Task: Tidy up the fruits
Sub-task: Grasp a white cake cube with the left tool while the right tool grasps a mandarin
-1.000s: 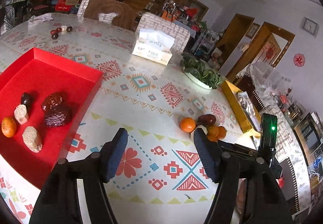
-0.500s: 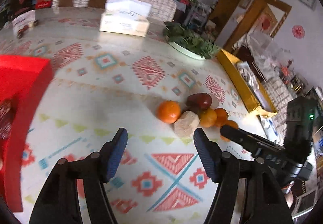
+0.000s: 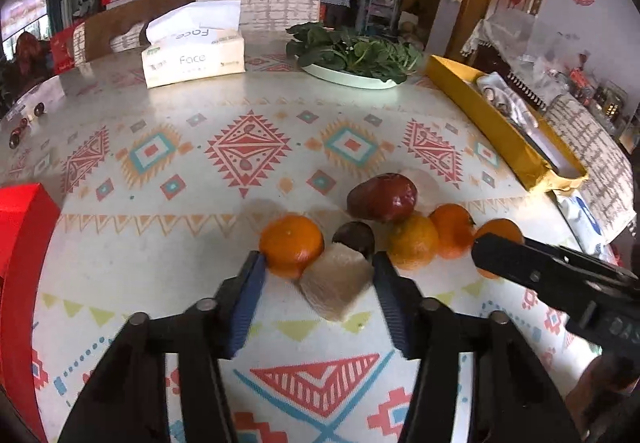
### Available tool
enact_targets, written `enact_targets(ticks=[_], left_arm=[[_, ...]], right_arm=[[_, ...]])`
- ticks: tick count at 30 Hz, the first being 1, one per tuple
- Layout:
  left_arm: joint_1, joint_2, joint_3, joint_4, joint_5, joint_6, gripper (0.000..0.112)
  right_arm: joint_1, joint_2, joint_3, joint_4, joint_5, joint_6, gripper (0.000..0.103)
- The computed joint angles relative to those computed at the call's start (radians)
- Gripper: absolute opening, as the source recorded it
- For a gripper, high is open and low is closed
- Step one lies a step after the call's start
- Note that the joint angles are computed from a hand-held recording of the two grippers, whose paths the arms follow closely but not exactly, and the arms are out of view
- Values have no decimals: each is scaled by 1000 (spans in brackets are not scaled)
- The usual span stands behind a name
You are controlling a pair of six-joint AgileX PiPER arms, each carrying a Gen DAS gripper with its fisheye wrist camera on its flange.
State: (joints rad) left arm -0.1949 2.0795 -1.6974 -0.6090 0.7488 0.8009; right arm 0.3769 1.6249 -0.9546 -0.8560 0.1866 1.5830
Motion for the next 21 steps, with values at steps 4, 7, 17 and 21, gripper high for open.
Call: enact_targets(ticks=[4, 7, 17, 21], left_arm=[[39, -46, 65, -58, -1, 67, 32], [96, -57, 82, -110, 29, 90, 32], [377, -100, 50, -250, 171, 155, 32], [476, -54, -97, -221, 207, 128, 32]], right_arm=[[7, 10, -11, -24, 15, 13, 40], [21, 17, -20, -52, 35, 29, 39], [92, 24, -41, -238, 113, 178, 39], [145, 30, -107, -179, 154, 93, 39]])
